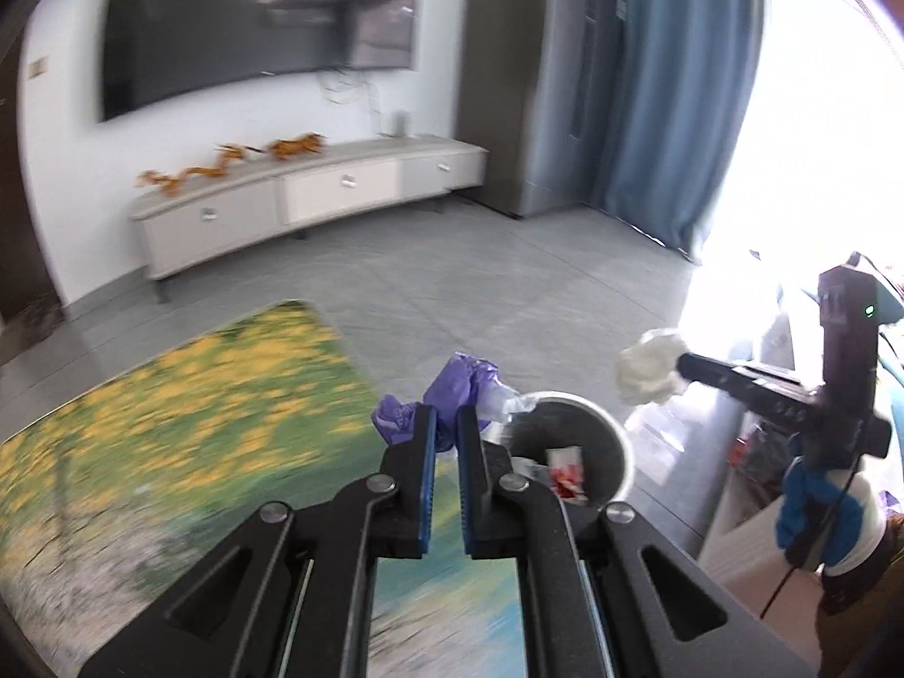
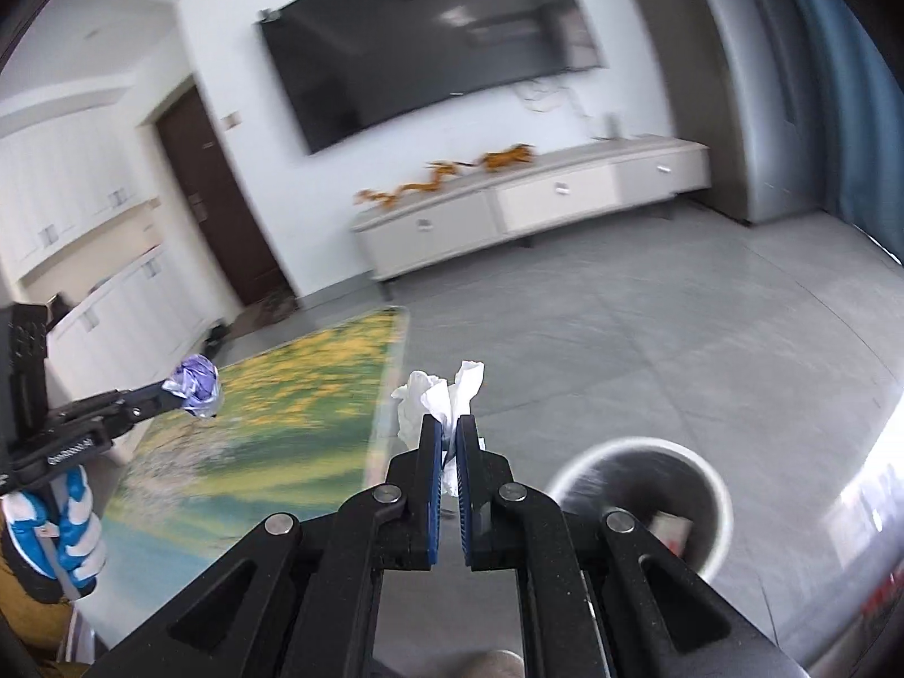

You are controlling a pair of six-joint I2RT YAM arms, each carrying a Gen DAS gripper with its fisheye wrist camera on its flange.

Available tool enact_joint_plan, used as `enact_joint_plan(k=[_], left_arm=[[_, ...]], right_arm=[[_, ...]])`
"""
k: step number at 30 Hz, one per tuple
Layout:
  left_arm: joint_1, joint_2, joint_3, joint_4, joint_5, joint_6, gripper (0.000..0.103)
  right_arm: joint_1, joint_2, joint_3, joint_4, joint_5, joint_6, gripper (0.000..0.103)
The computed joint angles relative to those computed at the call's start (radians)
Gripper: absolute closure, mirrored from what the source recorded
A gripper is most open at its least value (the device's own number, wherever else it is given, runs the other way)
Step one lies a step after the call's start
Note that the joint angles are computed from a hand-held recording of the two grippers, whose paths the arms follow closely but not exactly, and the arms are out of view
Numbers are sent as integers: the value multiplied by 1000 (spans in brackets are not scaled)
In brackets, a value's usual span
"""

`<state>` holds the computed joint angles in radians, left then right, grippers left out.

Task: Collect trash
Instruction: 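Carry the glove and tissue over the bin with both tools, then open both tools over the bin to drop the glove and tissue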

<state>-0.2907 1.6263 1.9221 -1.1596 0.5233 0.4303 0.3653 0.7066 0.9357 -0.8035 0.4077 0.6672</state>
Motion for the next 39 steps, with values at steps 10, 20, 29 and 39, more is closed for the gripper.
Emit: enact_joint_plan(k=[10, 20, 29, 39], left_arm=[[-326, 269, 122, 31, -158, -183, 96], [-449, 526, 350, 10, -230, -304, 91], [-444, 431, 226, 83, -238, -315, 71], [-222, 128, 6, 197, -291, -305, 46]], right_arm=[[-672, -37, -221, 111, -512, -196, 97], [-822, 169, -328, 289, -605, -251, 83], [-816, 141, -340, 247, -526, -248, 58], [-327, 88, -91, 64, -108, -41, 33]])
